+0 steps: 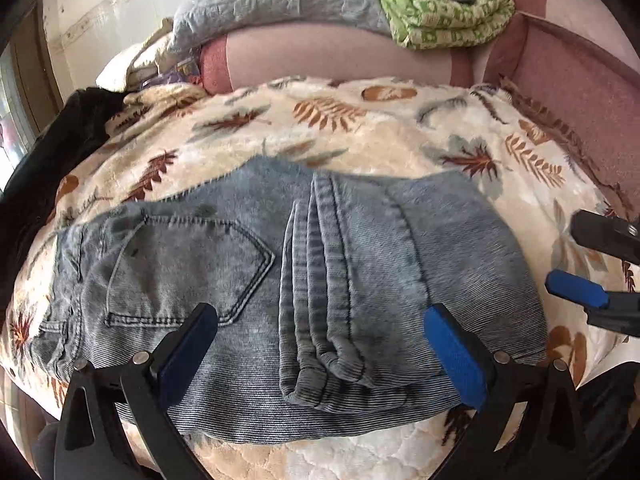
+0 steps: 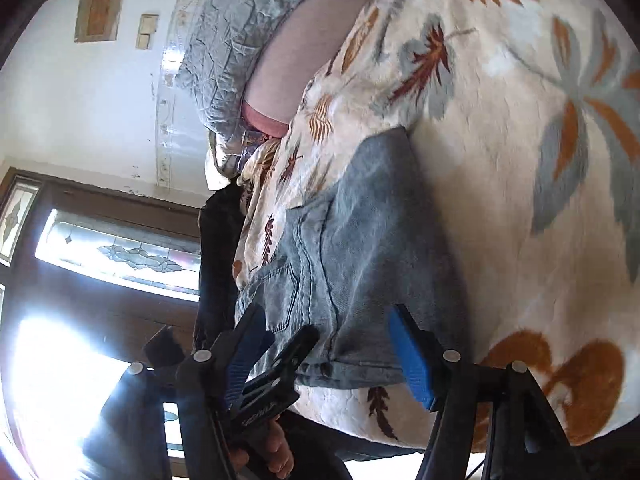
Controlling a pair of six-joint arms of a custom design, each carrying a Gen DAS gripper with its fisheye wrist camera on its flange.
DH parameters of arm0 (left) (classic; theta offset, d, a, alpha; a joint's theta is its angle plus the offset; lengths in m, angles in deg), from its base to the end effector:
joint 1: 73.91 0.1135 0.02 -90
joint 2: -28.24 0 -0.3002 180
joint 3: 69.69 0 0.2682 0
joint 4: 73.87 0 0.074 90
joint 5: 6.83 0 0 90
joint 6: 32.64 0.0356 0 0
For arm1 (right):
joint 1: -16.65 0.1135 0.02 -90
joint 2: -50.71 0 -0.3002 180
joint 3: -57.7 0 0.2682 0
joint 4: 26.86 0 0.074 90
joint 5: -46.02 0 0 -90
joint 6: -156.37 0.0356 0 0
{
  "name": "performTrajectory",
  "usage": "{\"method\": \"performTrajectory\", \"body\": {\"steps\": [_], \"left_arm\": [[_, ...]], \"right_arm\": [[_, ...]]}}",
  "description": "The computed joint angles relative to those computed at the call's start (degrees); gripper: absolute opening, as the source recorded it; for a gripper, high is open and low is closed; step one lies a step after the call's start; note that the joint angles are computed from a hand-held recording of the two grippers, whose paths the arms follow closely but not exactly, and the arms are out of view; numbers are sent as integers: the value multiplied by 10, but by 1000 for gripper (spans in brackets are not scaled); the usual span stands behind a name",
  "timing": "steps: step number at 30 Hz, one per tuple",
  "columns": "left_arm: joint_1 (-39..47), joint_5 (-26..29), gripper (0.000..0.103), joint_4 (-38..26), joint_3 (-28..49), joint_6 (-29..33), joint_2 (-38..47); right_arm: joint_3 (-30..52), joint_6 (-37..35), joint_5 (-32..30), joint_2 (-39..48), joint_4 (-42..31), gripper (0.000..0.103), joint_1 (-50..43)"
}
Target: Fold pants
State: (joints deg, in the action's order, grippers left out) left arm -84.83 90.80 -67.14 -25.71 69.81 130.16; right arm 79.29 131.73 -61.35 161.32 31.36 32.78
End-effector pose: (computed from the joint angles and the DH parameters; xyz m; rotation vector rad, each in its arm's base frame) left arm 0.2866 -0.0601 0.0947 0.5546 2.3964 -0.1524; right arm 0.2113 0.0722 0.0710 0.7764 2.1738 1.1188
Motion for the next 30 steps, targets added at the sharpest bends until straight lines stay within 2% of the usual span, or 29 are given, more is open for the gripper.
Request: {"method": "performTrajectory", "body": {"steps": [3,5,8,11,13,15,16,17,18,21,23,24,26,28,29,30], "left_arm": [[-12,34,103,-6,1,0,-9],[-35,21,103,-13,13,0,13],[-59,-22,103,-34,40,1,75],[-45,0,103,5,28,-3,96],[-45,1,103,5,27,3,95],[-42,6,103,5,28,7,96],[-42,7,103,8,28,9,97],[-41,9,103,12,26,11,97],[-40,10,103,13,24,12,96],[-29,28,103,-6,32,5,91],[-30,25,103,-15,42,0,98],[-35,18,103,-15,43,2,99],[-35,17,103,-26,46,7,94],[-27,28,103,-47,51,5,87],[-20,34,103,-54,50,4,79],[-12,43,103,-52,45,2,68]], "right_arm": [[48,-51,-28,-44,-151,68,-65],[103,-99,-47,-46,-252,68,-103],[185,-131,-101,5,-321,68,-151],[272,-167,-116,54,-413,67,-161],[319,-180,-113,85,-463,60,-156],[362,-207,-107,108,-509,31,-146],[382,-226,-88,108,-546,29,-138],[391,-244,-75,103,-564,16,-132],[393,-256,-61,91,-575,13,-126],[385,-283,19,41,-585,13,-95],[426,-306,69,76,-642,13,-73],[438,-311,82,102,-649,17,-69],[397,-292,61,96,-578,21,-81],[357,-266,25,65,-552,38,-98],[335,-258,37,39,-550,49,-97],[304,-254,53,4,-536,49,-92]]}}
